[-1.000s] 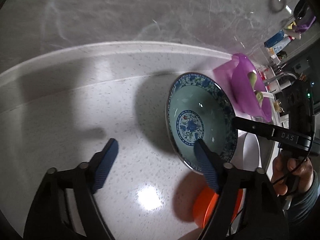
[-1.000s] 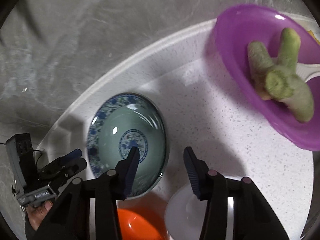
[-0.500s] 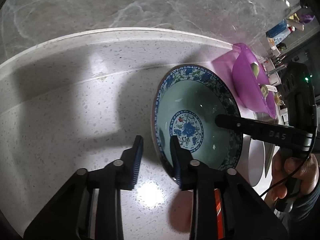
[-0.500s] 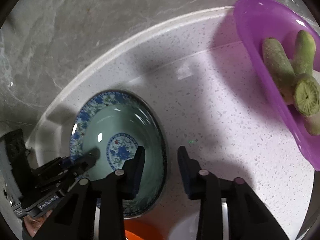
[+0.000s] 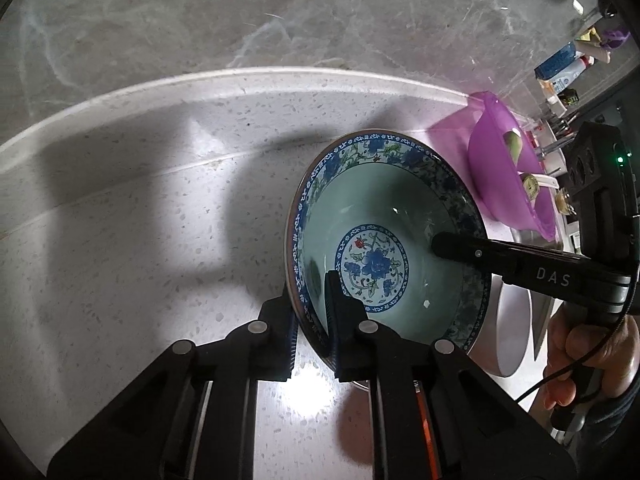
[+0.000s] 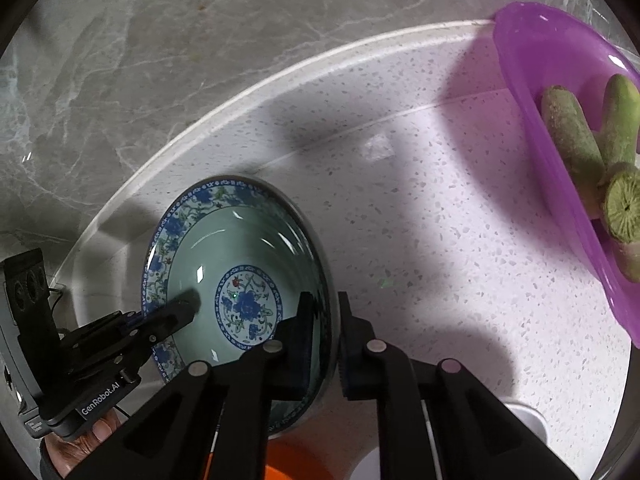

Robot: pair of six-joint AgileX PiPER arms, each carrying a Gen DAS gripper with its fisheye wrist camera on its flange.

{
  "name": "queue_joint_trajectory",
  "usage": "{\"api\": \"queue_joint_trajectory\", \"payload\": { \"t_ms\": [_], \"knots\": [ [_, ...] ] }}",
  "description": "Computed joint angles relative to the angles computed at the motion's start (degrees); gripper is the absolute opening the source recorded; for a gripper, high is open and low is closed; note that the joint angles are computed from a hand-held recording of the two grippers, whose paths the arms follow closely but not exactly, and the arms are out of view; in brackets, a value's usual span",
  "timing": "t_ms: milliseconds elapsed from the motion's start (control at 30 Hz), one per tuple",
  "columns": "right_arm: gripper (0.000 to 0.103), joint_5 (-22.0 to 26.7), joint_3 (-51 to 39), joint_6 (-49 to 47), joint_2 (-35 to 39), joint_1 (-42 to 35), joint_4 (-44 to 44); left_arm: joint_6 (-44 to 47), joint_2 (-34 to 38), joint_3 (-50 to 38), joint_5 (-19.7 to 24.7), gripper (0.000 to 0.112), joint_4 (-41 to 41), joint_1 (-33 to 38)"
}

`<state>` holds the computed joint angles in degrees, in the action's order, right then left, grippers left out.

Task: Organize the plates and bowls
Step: 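Lift the patterned bowl with both grippers and carry it toward the rice cooker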

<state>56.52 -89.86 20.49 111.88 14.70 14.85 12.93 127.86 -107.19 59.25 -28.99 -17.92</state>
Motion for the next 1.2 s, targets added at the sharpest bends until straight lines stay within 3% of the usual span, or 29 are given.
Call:
{"api": "queue_joint_trajectory", "payload": {
  "t_ms": [233, 533, 800, 900, 1033, 1200],
  "knots": [
    [0.012, 1.2, -1.3, 0.7, -3.1, 2.5, 0.2, 1.0, -9.9, 9.0, -1.6, 0.011, -0.1, 2.3],
    [0.012, 2.5, -3.4, 3.7, -8.2, 13.0, 0.4, 2.7, -31.1, 27.9, -3.2, 0.010, 0.9, 10.3],
    [0.012, 2.5, -4.4, 6.2, -8.8, 24.8, 0.8, 11.2, -49.4, 48.1, 0.9, 0.011, -2.0, 26.7],
    [0.012, 1.0, -5.7, 8.4, -5.3, 30.4, 1.5, 14.9, -54.9, 55.4, 3.4, 0.011, -2.5, 33.9],
    [0.012, 0.9, -9.3, 10.4, -0.3, 35.8, 1.7, 23.4, -59.2, 63.1, 7.6, 0.012, -2.1, 46.1],
    [0.012, -1.2, -9.1, 11.7, 3.3, 39.8, 2.0, 30.3, -59.5, 69.9, 6.2, 0.012, -1.1, 54.5]
  ]
}}
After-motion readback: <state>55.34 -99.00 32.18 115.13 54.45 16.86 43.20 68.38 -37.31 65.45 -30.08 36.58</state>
